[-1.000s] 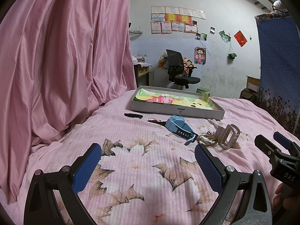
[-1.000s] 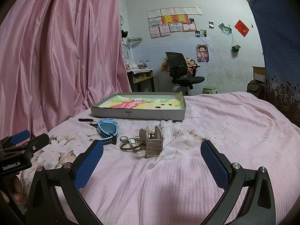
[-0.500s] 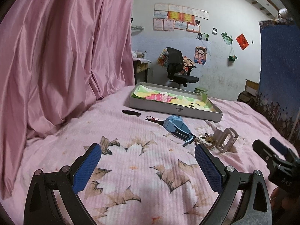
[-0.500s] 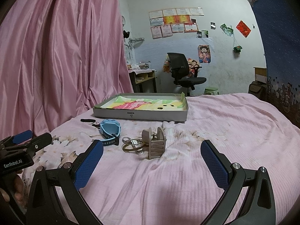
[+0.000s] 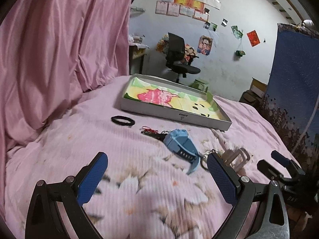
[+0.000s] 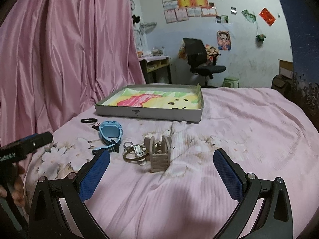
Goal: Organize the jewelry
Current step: 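Grasp the blue smartwatch with the left tool while the right tool grasps the beige claw clip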
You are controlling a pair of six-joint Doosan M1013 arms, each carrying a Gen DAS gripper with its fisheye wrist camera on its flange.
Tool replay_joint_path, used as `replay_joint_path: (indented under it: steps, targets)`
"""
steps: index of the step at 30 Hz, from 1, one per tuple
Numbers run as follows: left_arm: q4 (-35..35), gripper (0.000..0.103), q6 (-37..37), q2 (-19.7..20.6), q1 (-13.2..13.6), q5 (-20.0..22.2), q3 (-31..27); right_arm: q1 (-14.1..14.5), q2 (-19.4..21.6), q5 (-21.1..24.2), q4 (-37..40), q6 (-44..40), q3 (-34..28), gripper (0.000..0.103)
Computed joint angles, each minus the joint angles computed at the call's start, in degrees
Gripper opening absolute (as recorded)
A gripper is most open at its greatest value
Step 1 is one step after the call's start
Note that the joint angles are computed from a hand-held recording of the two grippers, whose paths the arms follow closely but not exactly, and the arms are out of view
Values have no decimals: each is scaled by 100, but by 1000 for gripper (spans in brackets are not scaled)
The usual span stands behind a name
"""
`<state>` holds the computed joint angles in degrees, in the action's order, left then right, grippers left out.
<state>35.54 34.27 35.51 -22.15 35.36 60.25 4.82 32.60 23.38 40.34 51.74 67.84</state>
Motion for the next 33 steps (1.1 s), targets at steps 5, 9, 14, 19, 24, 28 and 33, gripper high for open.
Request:
replay_joint_path:
  steps: [5, 9, 14, 19, 24, 28, 33]
  targets:
    - [-1186, 100, 1192, 320, 185, 101, -540, -18, 255, 388, -155, -25, -431, 102]
    - [-1955, 98, 2021, 564, 279, 215, -912, -42, 461, 694, -186, 67, -762, 95]
    - [-2958, 79, 2799, 787, 380, 291, -1217, -66, 654, 1042, -250, 315, -1043, 73]
    - [-3708, 67, 3215, 994, 490, 481, -1522, -79, 782, 1294, -247, 430, -1219, 60]
    - [-4305, 59, 3460, 1182, 567, 609, -1807, -98, 894, 1526, -189, 470, -1368, 54]
    - [-4544, 58, 3619, 1338, 587, 843, -2059, -98, 989, 1715, -223, 572, -1511, 45]
    - [-4646, 57, 3681, 1473, 599, 1154, -2292, -85, 1037, 1849, -324, 651, -1591, 43]
